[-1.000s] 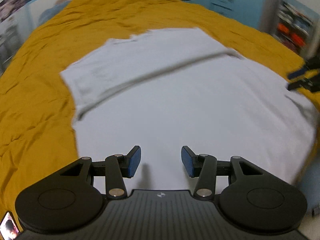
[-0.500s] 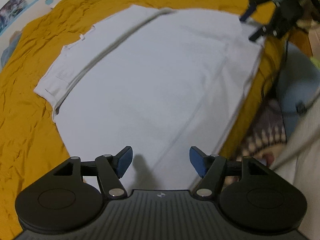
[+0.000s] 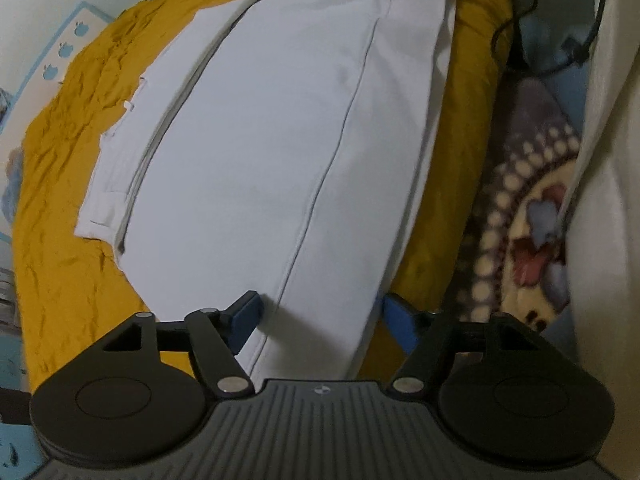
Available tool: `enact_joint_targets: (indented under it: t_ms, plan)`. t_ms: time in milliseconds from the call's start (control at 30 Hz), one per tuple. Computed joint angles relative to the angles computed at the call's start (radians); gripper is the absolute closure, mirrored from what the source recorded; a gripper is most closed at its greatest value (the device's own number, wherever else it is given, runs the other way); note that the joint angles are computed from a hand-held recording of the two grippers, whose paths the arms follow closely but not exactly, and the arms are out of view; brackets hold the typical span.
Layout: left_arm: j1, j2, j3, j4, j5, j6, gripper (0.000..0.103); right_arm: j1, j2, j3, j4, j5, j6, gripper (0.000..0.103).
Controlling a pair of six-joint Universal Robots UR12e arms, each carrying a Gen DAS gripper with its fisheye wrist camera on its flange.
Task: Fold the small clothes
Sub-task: 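Grasp the hem with the right gripper while the left gripper grasps the hem beside it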
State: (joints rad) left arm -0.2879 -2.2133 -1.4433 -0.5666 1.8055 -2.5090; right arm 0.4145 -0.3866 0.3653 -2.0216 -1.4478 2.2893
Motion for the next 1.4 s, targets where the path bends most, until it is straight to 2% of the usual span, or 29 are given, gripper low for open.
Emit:
enact_joint_targets:
  t_ms: [133,267,467,567,667,800,900,967,1033,1100,1200,1267,1367,1400]
  plan:
    - [-0.010,-0.007,-0.015,0.036,0.040,0.025,0.015,0.004,-0.025,0.055,-0.016,-0.021,-0.048,0.034]
    - [-0.018,-0.012,-0.036,0.080,0.075,0.091,0.010,0.007,-0.041,0.100,-0.048,-0.056,-0.119,0.033]
    - [-0.027,-0.034,-0.040,0.118,0.114,0.106,0.009,0.003,-0.013,0.068,-0.048,-0.041,-0.117,0.032]
    - [-0.031,-0.037,-0.041,0.135,0.130,0.098,0.019,0.004,-0.019,0.100,-0.092,-0.048,-0.120,0.032]
    - [-0.030,-0.023,-0.043,0.128,0.124,0.056,0.033,0.002,-0.042,0.151,-0.152,-0.051,-0.123,0.048]
    - [-0.023,-0.005,-0.035,0.100,0.098,-0.047,0.050,-0.008,-0.065,0.181,-0.187,-0.022,-0.060,0.071]
    - [-0.014,0.004,-0.027,0.083,0.073,-0.140,0.070,-0.011,-0.077,0.203,-0.214,-0.014,-0.045,0.070]
    - [-0.009,0.009,-0.019,0.075,0.056,-0.204,0.090,-0.011,-0.083,0.219,-0.231,-0.012,-0.045,0.065]
    - [-0.007,0.011,-0.014,0.088,0.055,-0.246,0.096,-0.008,-0.089,0.238,-0.242,-0.012,-0.054,0.053]
    - [-0.009,0.010,-0.011,0.121,0.072,-0.261,0.096,-0.005,-0.095,0.254,-0.250,-0.011,-0.064,0.046]
    - [-0.005,0.012,0.001,0.148,0.075,-0.306,0.097,0.000,-0.095,0.263,-0.270,-0.030,-0.075,0.045]
    - [0.000,0.012,0.011,0.155,0.075,-0.318,0.097,0.002,-0.093,0.260,-0.284,-0.050,-0.059,0.051]
    - [0.002,0.009,0.026,0.163,0.081,-0.337,0.097,-0.002,-0.091,0.250,-0.294,-0.066,-0.021,0.068]
    - [0.003,0.007,0.032,0.165,0.085,-0.343,0.097,-0.002,-0.092,0.249,-0.302,-0.077,-0.014,0.082]
